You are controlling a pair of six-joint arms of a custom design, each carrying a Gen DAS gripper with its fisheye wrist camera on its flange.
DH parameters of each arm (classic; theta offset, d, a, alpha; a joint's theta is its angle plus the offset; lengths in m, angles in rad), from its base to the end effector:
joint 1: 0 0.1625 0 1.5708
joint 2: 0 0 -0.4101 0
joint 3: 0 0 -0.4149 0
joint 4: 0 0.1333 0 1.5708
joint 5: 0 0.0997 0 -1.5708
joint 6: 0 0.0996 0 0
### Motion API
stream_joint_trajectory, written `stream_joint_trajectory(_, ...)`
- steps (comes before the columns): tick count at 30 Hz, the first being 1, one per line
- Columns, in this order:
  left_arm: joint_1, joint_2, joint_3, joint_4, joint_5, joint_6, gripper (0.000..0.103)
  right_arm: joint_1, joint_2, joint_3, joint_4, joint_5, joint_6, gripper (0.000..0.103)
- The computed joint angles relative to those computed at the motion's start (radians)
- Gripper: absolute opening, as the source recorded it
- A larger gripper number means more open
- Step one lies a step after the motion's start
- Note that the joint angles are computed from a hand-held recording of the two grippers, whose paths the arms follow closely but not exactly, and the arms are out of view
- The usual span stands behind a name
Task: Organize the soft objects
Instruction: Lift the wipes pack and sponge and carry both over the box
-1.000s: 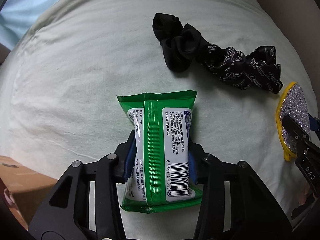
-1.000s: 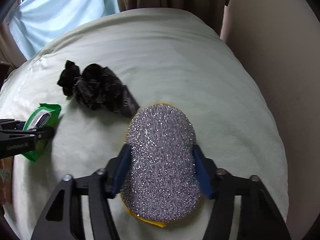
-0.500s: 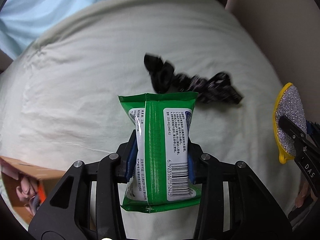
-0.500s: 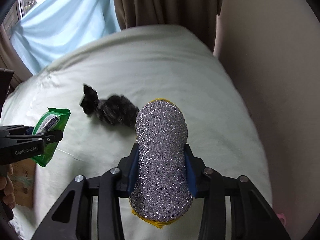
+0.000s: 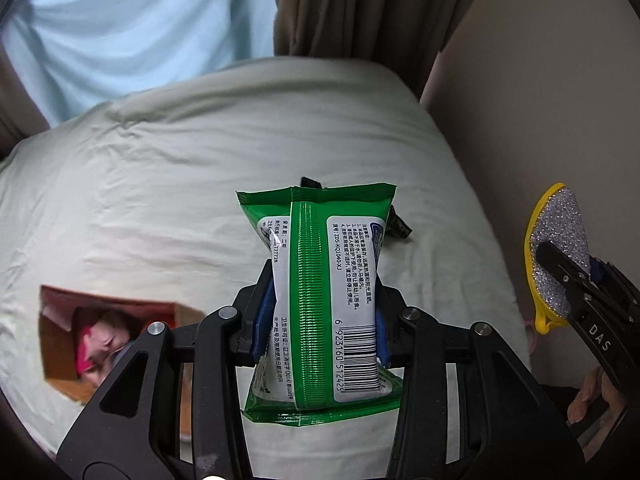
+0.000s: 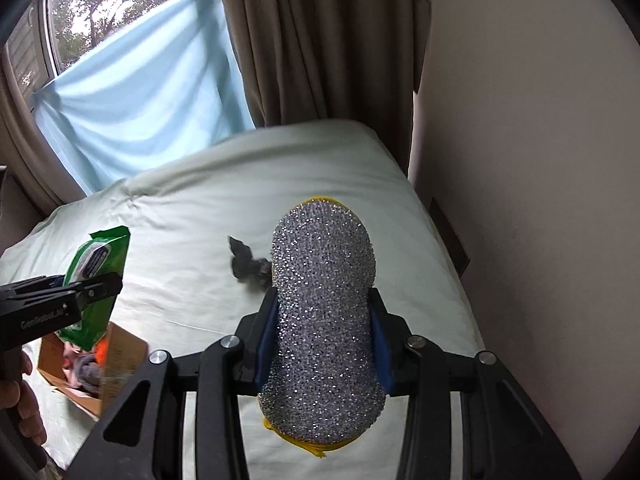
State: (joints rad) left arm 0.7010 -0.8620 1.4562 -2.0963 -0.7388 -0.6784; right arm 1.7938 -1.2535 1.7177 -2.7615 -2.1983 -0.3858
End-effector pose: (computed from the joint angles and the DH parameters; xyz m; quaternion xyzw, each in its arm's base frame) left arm -0.4057 -0.6132 0.1678 0.1012 0.9087 -0.2599 0.3107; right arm 0.2116 -0.5950 0.3723 0.1619 -0.8811 0.3134 0.3150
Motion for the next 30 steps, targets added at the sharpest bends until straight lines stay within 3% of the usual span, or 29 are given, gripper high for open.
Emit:
stream_joint_trajectory(9,-0.066,-0.237,0.145,0.073,0.03,-0.051,0.036,0.181,-0.015,0.009,0.065,-0.056,0.135,0.038)
stream_joint_trajectory(15,-0.075,-0.398,0.23,0.158,0.051,-0.093,0.036,0.268,0.02,0.02,0.097,-0.041,0.257,0.038)
stream_joint_trajectory(24,-0.029,-0.624,0.32,0.327,0.075,-0.142,0.036,0.356,0.147,-0.006,0.14,-0.014,0.407,0.038)
stream_joint_trajectory(30,0.048,-0.719,0.369,0.336,0.067,-0.113,0.036,0.379,0.238,-0.047,0.189,-0.009,0.475,0.038)
